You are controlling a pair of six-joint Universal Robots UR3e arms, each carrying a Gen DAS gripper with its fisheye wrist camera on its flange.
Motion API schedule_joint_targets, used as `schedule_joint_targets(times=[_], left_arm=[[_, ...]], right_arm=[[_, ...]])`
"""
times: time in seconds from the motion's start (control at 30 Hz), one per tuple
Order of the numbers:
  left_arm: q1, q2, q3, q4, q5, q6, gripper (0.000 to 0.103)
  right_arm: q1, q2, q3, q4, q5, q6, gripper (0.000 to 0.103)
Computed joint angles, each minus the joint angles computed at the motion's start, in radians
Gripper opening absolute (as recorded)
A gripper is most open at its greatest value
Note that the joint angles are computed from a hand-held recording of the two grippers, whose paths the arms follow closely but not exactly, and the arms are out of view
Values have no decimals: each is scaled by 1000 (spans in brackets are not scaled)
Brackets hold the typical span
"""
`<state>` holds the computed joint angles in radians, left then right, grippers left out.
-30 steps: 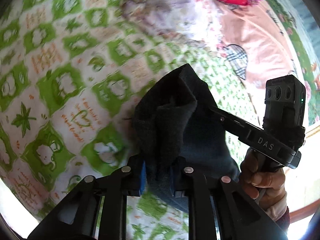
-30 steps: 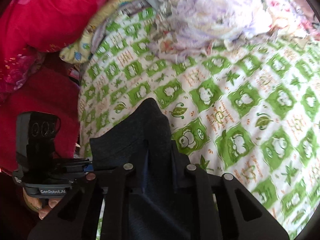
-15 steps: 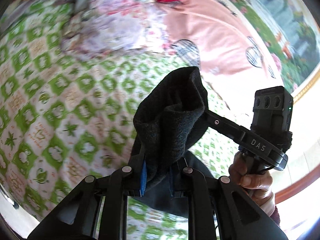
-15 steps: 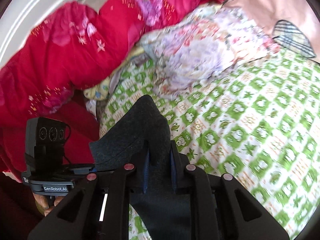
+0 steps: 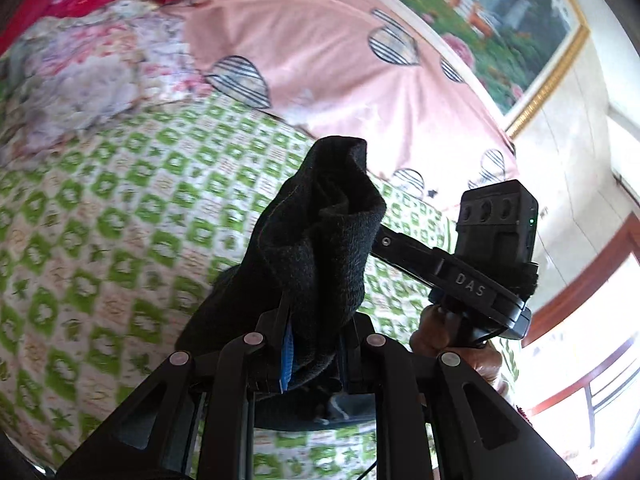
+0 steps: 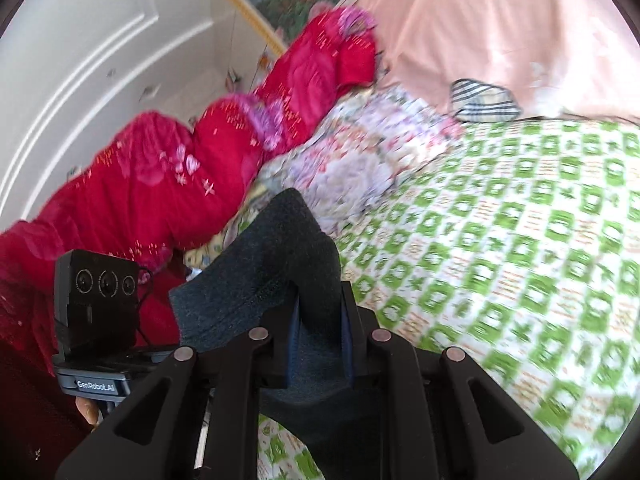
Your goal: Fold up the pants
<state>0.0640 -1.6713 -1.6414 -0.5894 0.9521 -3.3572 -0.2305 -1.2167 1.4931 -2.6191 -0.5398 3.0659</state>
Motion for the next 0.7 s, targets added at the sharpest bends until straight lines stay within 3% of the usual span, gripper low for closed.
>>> schedule_joint_targets(times=[0.37, 0.7], left_arm=[[-235, -174, 174, -28, 86, -5, 16], [-359, -333, 301, -57, 171, 29, 16]], right_arm=[[-268, -283, 455, -2, 111, -142, 19], [-433, -400, 680, 120, 152, -302, 19]])
